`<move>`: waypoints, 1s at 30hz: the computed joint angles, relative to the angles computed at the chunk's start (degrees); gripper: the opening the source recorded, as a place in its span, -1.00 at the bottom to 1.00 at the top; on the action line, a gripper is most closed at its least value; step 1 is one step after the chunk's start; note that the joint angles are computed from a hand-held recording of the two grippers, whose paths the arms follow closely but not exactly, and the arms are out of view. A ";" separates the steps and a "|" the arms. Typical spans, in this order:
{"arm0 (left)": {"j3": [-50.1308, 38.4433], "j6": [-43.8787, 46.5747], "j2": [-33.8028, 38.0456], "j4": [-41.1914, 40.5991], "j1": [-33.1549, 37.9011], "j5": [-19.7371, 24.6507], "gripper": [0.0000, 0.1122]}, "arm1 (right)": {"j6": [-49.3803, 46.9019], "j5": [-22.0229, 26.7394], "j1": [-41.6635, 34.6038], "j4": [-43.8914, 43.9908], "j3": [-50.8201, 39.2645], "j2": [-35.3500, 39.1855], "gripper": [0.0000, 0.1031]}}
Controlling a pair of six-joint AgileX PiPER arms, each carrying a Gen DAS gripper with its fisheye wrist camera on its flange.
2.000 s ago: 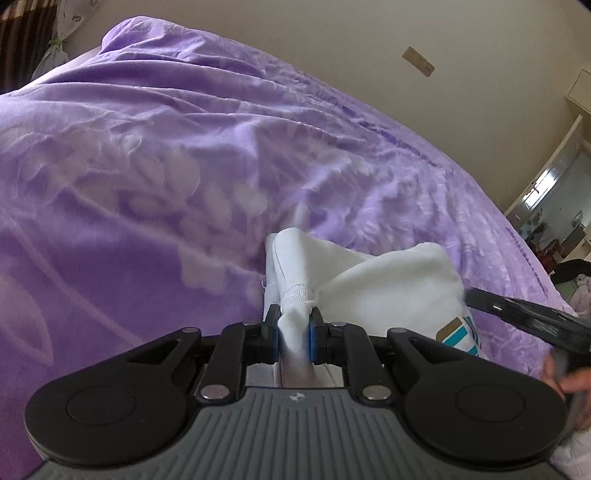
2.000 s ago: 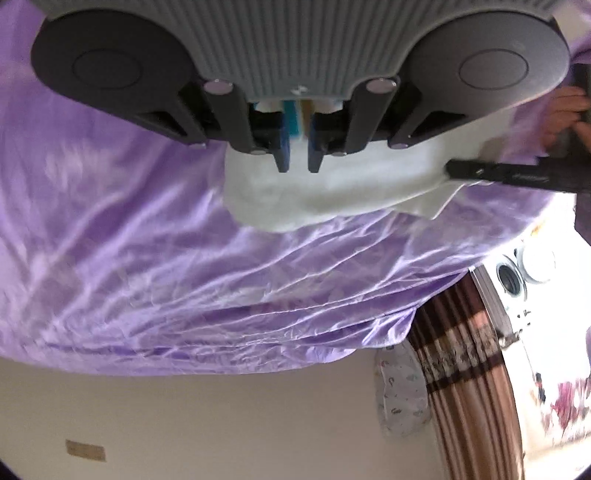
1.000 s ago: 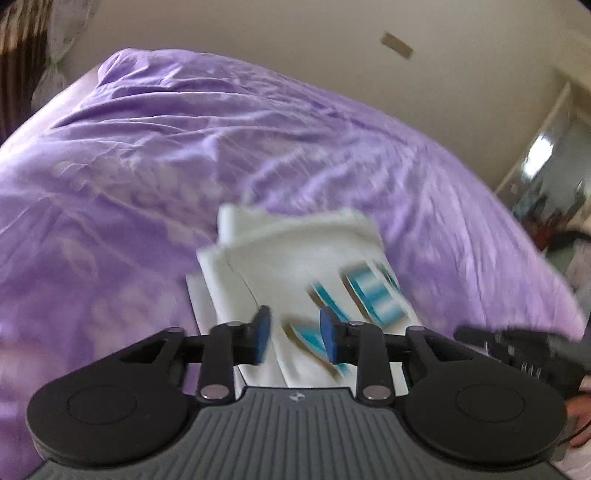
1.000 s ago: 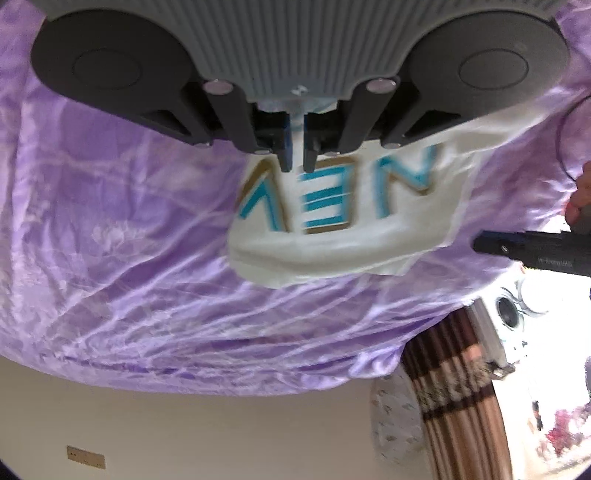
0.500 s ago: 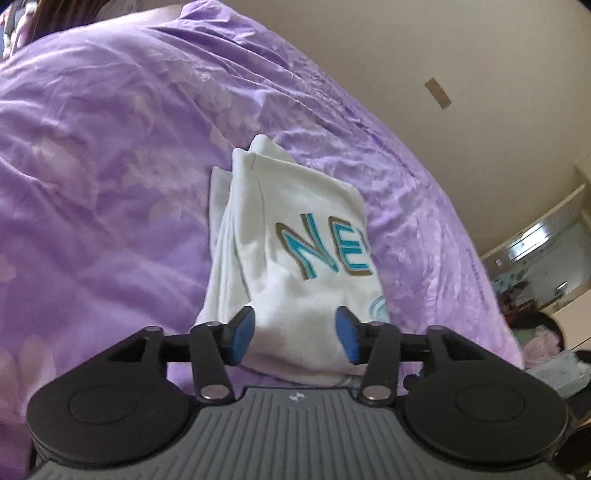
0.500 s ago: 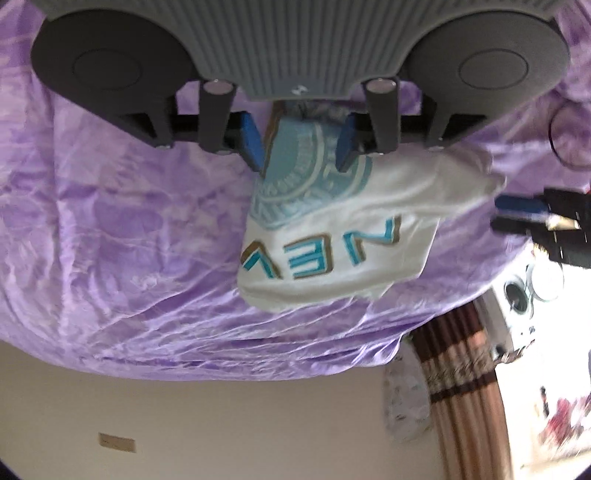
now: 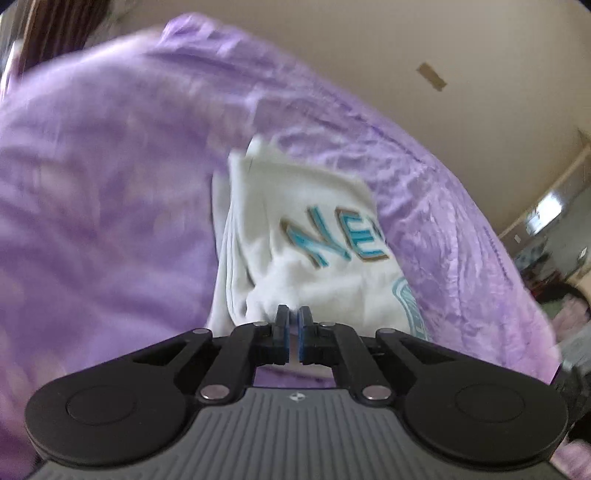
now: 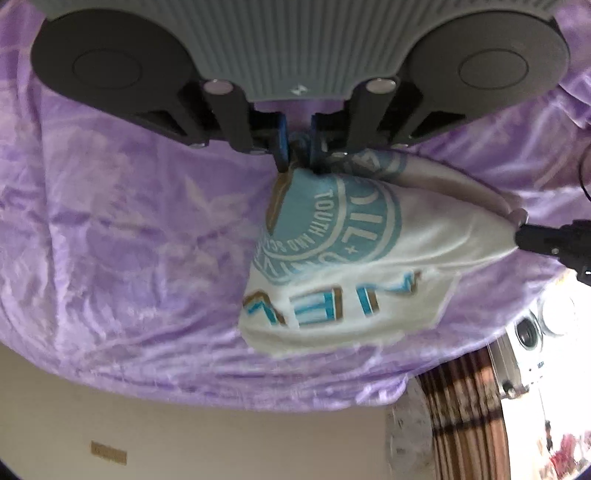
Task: Fold small clothes
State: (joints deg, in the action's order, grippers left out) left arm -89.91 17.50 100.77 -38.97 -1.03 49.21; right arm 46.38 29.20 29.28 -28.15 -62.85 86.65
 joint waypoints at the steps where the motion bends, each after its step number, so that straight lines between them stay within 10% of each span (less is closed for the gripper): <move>1: -1.64 -1.33 0.72 3.46 -0.63 0.93 -0.95 | -0.33 0.89 0.16 -0.14 -0.39 0.58 -0.97; 5: 0.92 -5.79 3.78 16.52 -3.11 -2.12 -1.00 | 1.14 3.26 1.08 -1.67 0.70 3.69 -1.00; 15: 2.70 -2.15 3.51 8.49 2.92 1.66 -1.00 | 3.16 5.66 1.28 0.98 3.92 0.19 -1.00; 21: 0.97 3.41 -0.65 -0.32 5.78 2.66 -0.96 | 17.57 4.06 3.97 -13.54 5.99 -5.64 -1.00; 30: -14.28 -8.50 13.91 -2.87 1.76 5.86 -0.62 | 20.60 -1.54 2.64 -20.31 -3.41 2.65 -0.97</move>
State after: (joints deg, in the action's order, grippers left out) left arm -104.19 9.00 114.68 -41.84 0.73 55.07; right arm 66.98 27.66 31.92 -48.45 -66.26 89.30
